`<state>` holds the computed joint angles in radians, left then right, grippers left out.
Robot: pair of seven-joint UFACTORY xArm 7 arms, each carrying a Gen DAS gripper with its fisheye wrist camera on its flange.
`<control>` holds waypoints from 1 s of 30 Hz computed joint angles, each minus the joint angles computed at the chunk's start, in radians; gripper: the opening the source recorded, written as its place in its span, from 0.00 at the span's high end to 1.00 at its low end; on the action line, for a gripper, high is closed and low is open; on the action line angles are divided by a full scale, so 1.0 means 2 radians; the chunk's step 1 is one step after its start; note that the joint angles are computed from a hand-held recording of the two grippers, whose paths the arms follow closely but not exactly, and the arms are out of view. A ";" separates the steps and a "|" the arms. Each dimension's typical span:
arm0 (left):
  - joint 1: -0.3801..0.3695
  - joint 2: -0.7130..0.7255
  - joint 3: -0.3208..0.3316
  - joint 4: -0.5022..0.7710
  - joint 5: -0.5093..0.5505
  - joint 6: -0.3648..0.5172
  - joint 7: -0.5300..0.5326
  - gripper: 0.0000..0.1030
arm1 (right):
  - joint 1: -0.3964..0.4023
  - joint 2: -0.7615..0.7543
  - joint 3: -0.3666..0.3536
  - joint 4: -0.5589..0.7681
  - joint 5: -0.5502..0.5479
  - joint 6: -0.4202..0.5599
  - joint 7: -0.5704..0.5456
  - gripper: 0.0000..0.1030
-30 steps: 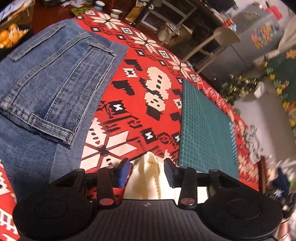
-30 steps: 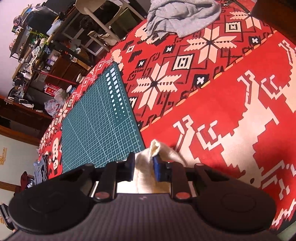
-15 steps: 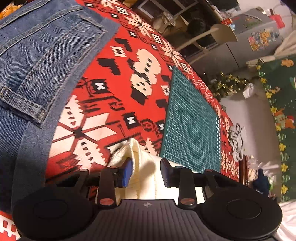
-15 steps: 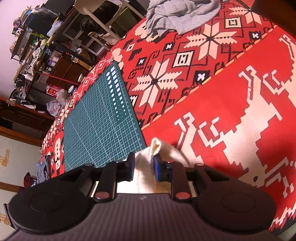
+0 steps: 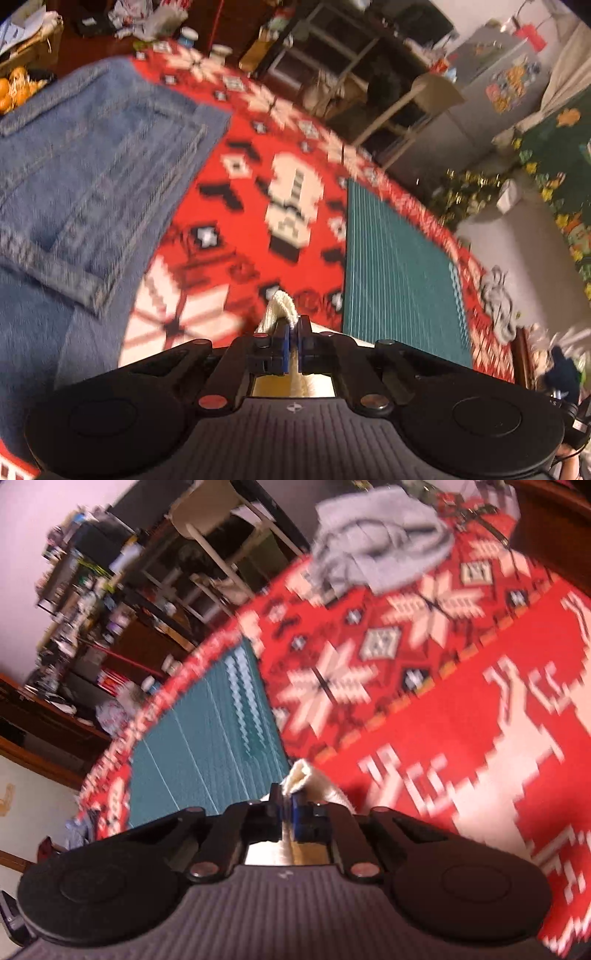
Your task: Fold clothes
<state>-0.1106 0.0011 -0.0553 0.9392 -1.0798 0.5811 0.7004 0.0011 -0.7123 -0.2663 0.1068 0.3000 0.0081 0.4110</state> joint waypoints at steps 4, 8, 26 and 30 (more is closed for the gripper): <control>-0.005 0.042 -0.011 0.041 0.001 -0.030 -0.010 0.96 | 0.066 0.067 -0.068 0.041 0.002 -0.055 -0.021 0.96; -0.007 0.092 -0.031 0.087 0.027 -0.066 -0.016 0.96 | 0.150 0.147 -0.153 0.094 -0.017 -0.095 -0.028 0.96; 0.019 0.066 -0.059 0.087 0.135 -0.057 -0.018 0.63 | 0.020 0.124 -0.044 0.090 -0.089 -0.061 -0.027 0.69; 0.005 0.003 -0.041 0.039 0.106 -0.047 0.020 0.67 | -0.018 0.021 0.033 0.050 -0.076 0.013 -0.026 0.84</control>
<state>-0.1015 0.0071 -0.1379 1.0181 -0.8672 0.4873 0.7409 -0.0353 -0.6694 -0.2003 0.2069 0.1489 0.0349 0.3595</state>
